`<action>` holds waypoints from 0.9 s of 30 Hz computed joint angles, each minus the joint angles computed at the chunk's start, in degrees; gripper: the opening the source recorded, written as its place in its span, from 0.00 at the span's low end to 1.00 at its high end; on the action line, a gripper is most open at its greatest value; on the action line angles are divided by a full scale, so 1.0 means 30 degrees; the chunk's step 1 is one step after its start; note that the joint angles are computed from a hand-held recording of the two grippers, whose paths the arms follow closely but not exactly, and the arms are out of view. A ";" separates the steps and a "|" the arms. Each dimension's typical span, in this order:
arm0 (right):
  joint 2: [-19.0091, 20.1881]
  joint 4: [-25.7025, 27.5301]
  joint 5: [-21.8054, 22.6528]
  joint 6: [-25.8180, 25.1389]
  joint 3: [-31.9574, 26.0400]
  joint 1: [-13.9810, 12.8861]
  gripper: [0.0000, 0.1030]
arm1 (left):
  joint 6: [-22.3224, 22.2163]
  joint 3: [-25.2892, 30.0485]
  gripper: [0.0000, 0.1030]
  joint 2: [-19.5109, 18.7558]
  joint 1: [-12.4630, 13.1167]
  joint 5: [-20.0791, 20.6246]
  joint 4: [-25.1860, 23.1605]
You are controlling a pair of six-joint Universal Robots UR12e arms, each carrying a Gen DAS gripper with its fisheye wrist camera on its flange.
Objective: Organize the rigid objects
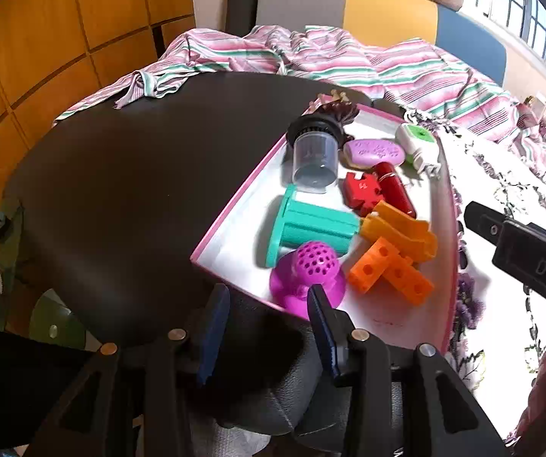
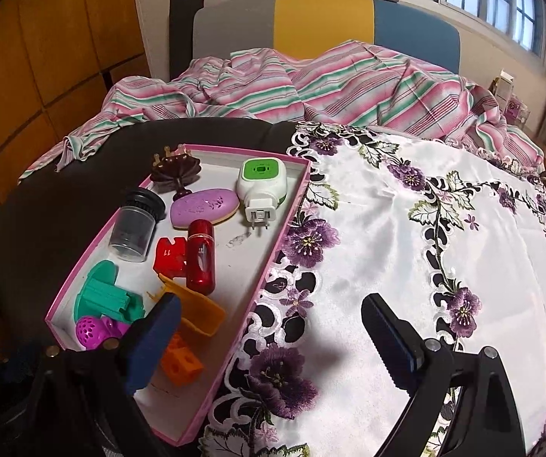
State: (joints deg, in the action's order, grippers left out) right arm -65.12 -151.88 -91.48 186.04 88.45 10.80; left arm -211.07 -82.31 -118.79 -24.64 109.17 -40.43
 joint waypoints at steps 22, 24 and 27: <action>-0.0356 -0.0801 -0.0279 0.0581 0.0442 -0.0160 0.94 | 0.0965 0.0442 0.41 -0.0042 -0.0027 0.0570 0.0598; -0.0396 -0.0976 -0.0367 0.0603 0.0517 -0.0158 0.95 | 0.1060 0.0397 0.41 -0.0012 0.0014 0.0398 0.0835; -0.0459 -0.1245 -0.0508 0.0730 0.0620 -0.0184 0.95 | 0.1131 -0.0086 0.41 0.0227 0.0361 -0.1357 0.1973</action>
State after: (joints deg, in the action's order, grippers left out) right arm -66.50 -155.61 -93.00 188.23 90.31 10.25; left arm -207.67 -82.57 -118.11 -23.55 105.10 -34.51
